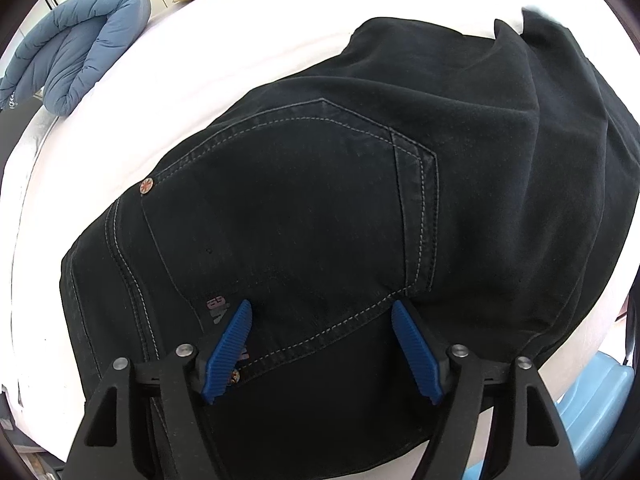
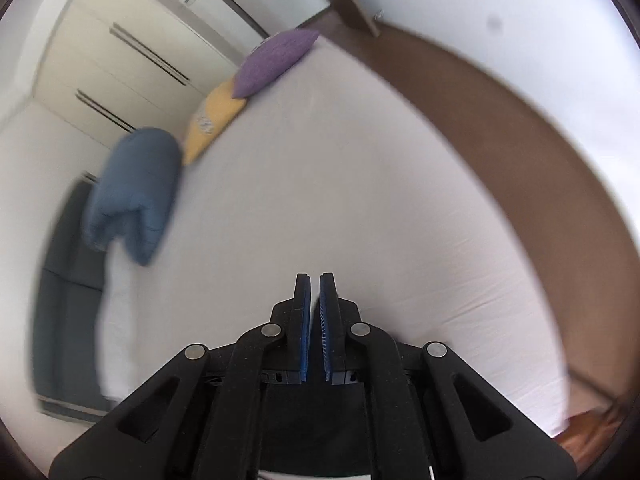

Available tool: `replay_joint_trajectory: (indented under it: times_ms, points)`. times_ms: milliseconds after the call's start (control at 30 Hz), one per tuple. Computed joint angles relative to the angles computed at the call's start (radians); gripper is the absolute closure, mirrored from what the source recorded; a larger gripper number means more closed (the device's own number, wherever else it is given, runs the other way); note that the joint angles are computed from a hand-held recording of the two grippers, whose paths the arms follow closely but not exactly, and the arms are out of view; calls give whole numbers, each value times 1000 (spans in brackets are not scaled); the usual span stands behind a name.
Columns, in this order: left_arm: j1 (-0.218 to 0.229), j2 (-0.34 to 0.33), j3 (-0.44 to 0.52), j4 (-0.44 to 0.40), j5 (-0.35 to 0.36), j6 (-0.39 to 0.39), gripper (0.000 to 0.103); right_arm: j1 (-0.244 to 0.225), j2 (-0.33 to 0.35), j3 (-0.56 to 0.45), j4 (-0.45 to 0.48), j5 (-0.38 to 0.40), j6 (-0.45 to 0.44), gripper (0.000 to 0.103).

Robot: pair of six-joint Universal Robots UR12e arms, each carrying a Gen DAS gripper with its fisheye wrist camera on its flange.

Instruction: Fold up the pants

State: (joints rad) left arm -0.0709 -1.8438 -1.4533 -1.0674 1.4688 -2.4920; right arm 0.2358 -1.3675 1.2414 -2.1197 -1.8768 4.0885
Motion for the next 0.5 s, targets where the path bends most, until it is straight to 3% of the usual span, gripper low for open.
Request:
replay_joint_trajectory:
  times_ms: [67, 133, 300, 333, 433, 467, 500]
  points:
    - [1, 2, -3, 3, 1, -1, 27, 19, 11, 38, -38, 28, -101, 98]
    - [1, 3, -5, 5, 4, -2, 27, -1, 14, 112, -117, 189, -194, 98]
    - [-10, -5, 7, -8, 24, -14, 27, -41, 20, 257, -246, 329, -275, 98]
    - [-14, -7, 11, -11, 28, -18, 27, -38, -15, 328, -261, 310, -265, 98]
    - [-20, -12, 21, -20, 38, -24, 26, -67, -42, 450, -435, 349, -242, 95]
    - [-23, -10, 22, -24, 41, -26, 26, -67, -44, 464, -490, 333, -237, 85]
    - [-24, -12, 24, -26, 43, -27, 26, -61, -64, 505, -553, 322, -225, 60]
